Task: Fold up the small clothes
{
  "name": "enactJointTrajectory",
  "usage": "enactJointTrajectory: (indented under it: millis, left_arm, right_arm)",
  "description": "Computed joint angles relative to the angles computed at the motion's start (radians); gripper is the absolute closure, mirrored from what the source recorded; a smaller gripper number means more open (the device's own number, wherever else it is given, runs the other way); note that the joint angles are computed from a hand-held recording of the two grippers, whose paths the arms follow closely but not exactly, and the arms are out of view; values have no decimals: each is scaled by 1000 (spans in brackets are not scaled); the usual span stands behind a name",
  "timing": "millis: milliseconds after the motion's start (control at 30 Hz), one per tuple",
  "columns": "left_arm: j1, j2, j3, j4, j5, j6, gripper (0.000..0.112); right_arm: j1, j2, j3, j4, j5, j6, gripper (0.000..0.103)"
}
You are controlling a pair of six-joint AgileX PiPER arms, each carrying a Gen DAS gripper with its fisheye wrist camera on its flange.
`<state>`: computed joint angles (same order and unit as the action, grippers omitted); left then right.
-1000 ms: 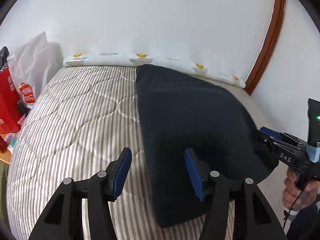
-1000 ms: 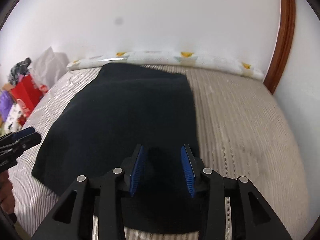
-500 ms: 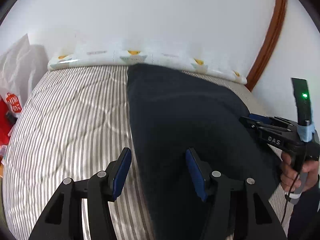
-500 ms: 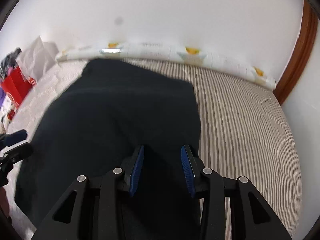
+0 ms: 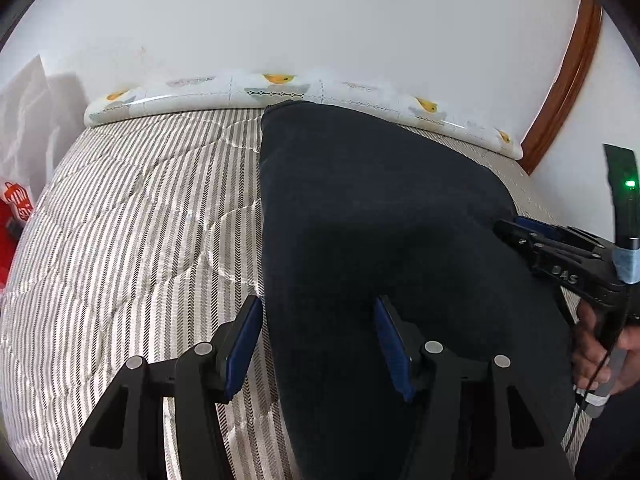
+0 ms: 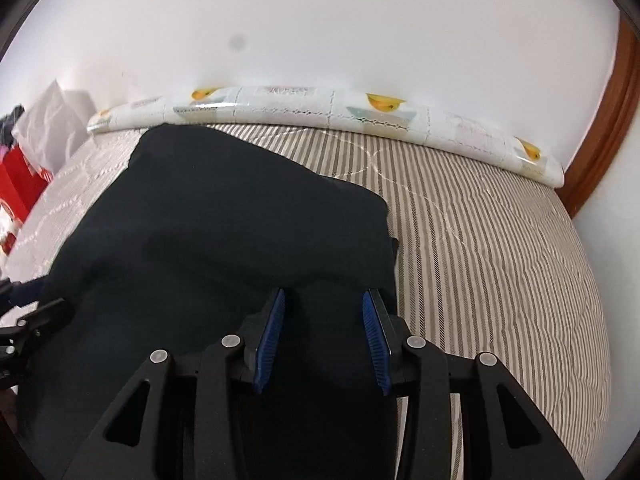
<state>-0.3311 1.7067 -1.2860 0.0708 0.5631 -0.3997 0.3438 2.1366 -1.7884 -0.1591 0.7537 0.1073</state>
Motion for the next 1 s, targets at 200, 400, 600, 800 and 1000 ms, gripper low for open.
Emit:
enactJointTrajectory:
  millis: [200,400,600,800,1000]
  left_arm:
    - [-24,-78,68,21,-2,-39,59]
    - [-60,-212,207,56,-20,-87,59]
    - [-117,-346,307,148,22,-224,59]
    - [-264,-511,348,330,145,-452,59]
    - [-508,-638,350,570,343,-755,47]
  right_arm:
    - [-22,-172,233,135,-97,-74,62]
    - [-18,-325,481,68,-174,3,62]
    - [-30,-462,638,33,-177,86,62]
    - [-11,-648,715,48,-105,126,60]
    - [85,-870,796,-81,-47,276,27]
